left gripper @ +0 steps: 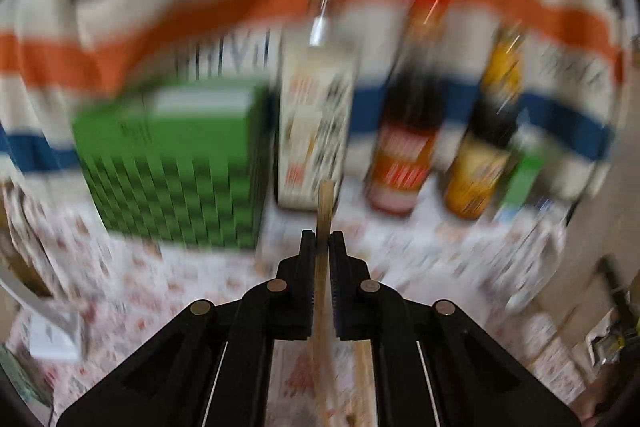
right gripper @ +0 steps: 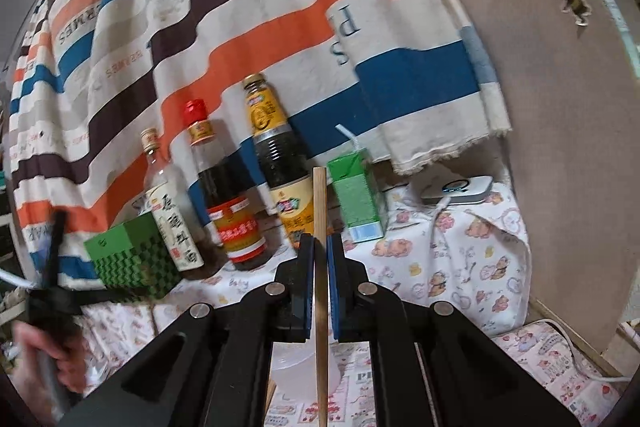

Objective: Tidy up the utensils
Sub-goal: 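Lift both held chopsticks over the clear plastic cup and release them inside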

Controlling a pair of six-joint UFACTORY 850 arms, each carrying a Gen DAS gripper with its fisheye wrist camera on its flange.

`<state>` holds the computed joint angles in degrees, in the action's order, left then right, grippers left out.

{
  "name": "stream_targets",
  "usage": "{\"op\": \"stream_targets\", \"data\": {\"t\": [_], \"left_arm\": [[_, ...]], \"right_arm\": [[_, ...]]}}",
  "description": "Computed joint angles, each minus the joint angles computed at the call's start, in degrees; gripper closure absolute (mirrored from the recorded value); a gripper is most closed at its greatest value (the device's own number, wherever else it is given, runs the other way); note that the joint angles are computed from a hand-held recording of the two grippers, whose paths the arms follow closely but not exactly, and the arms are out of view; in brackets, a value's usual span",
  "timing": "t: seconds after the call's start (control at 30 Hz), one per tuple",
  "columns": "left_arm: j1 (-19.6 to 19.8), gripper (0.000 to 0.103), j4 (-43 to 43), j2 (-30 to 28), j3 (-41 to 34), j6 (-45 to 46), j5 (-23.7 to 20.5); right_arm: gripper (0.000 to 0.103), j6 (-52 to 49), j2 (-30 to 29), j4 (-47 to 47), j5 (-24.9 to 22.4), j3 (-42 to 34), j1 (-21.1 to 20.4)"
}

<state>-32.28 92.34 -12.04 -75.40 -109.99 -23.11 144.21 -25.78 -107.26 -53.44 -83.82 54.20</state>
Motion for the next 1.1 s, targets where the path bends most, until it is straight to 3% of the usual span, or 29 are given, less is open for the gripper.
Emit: {"op": "stream_targets", "data": {"t": [0.13, 0.23, 0.4, 0.53, 0.63, 0.83, 0.9, 1.0, 1.1], "left_arm": [[-2.38, 0.098, 20.58, 4.02, 3.24, -20.87, -4.5], [-3.78, 0.098, 26.78, 4.11, 3.12, -28.18, -5.29], [-3.29, 0.098, 28.95, 3.43, 0.92, -31.55, -1.32], [-4.61, 0.099, 35.59, 4.12, 1.61, -38.89, -2.26], [-5.68, 0.103, 34.06, 2.97, -0.1, -35.78, -4.56], [-4.8, 0.103, 33.59, -2.63, -7.55, -34.61, -1.65], [-4.68, 0.103, 27.61, -4.95, -10.35, -28.13, -1.31], [-3.98, 0.103, 21.59, -6.65, -11.38, -23.42, -0.02], [-2.73, 0.103, 15.87, -7.82, -11.2, -17.22, 3.4]], "right_arm": [[0.096, 3.52, 0.12, -0.21, -2.18, 0.86, -0.06], [0.096, 10.9, 2.31, -4.64, 3.15, 2.83, -1.27], [0.096, 5.55, 1.43, -5.08, -4.6, -1.9, 0.09], [0.096, 10.55, -0.69, -4.91, -9.07, -6.14, -0.63], [0.096, 13.37, -3.38, -2.63, -9.37, -9.05, -1.93], [0.096, 14.5, -8.85, 0.37, -8.42, -12.85, -3.79], [0.096, 15.71, -8.72, -0.03, -4.01, -12.19, -5.01], [0.096, 15.44, -9.0, -1.22, -1.38, -11.59, -5.96], [0.096, 19.35, -8.9, -3.97, 5.52, -10.99, -7.56]]}}
